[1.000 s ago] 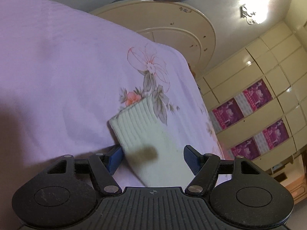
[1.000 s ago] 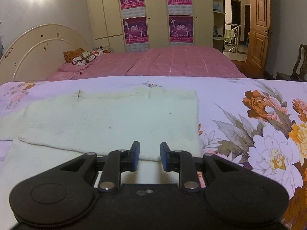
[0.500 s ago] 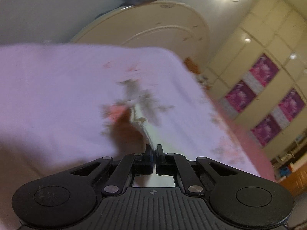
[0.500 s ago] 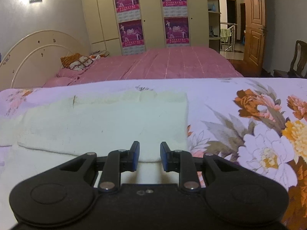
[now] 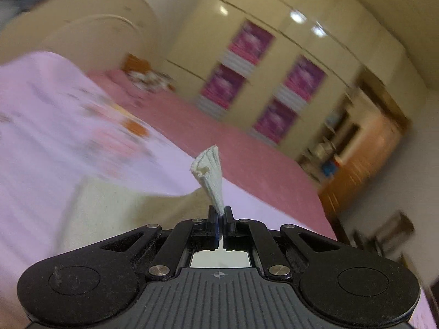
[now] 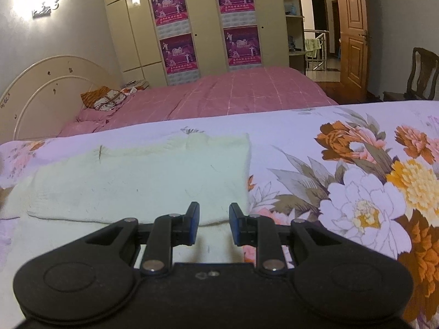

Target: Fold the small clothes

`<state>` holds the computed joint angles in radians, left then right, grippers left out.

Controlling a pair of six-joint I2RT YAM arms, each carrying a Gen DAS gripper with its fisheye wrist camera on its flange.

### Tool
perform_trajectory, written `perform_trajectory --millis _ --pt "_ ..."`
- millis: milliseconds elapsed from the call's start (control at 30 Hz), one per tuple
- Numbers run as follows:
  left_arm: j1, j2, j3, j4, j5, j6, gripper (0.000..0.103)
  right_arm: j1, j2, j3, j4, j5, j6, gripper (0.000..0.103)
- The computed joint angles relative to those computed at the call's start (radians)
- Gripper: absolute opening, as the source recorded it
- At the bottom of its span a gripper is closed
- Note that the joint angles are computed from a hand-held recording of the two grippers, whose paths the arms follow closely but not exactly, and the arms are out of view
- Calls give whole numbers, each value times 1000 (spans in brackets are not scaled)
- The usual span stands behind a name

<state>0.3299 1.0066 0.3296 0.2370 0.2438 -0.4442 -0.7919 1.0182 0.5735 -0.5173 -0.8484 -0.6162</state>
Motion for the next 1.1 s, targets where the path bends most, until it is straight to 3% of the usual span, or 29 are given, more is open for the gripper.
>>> perform_trajectory --millis 200,333,533,600,633,667,733,800,833,867,1000,1100 --pt "-498 250 116 74 -308 -68 3 -86 43 25 -59 -36 -77 24" --pt "-770 357 235 -10 -482 -148 3 -133 84 43 -76 -48 -110 24" --pt "-885 590 426 -83 -480 -152 4 -149 153 76 -82 -51 -70 27" --pt "-953 591 448 -123 -570 -124 24 -128 171 89 -92 -65 -31 29" --pt "-943 561 415 -92 -561 -93 58 -109 175 92 -90 -72 -4 31" --pt "-959 507 370 -73 -594 -93 75 -86 178 94 -90 -80 25 32" --pt "-990 355 261 -75 -700 -81 76 -24 183 94 -78 -89 92 37" --pt "-990 158 151 -168 -756 -102 75 46 183 83 -41 -84 175 38" --pt "-973 68 101 -208 -770 -109 69 84 185 78 -20 -84 221 38" --pt "-953 -37 63 -302 -791 -131 56 125 194 75 3 -86 269 38" --pt "-846 -334 -25 -571 -793 -167 53 282 232 50 125 -51 448 38" --pt "-727 -424 -77 -598 -681 -107 53 378 251 33 203 3 530 38"
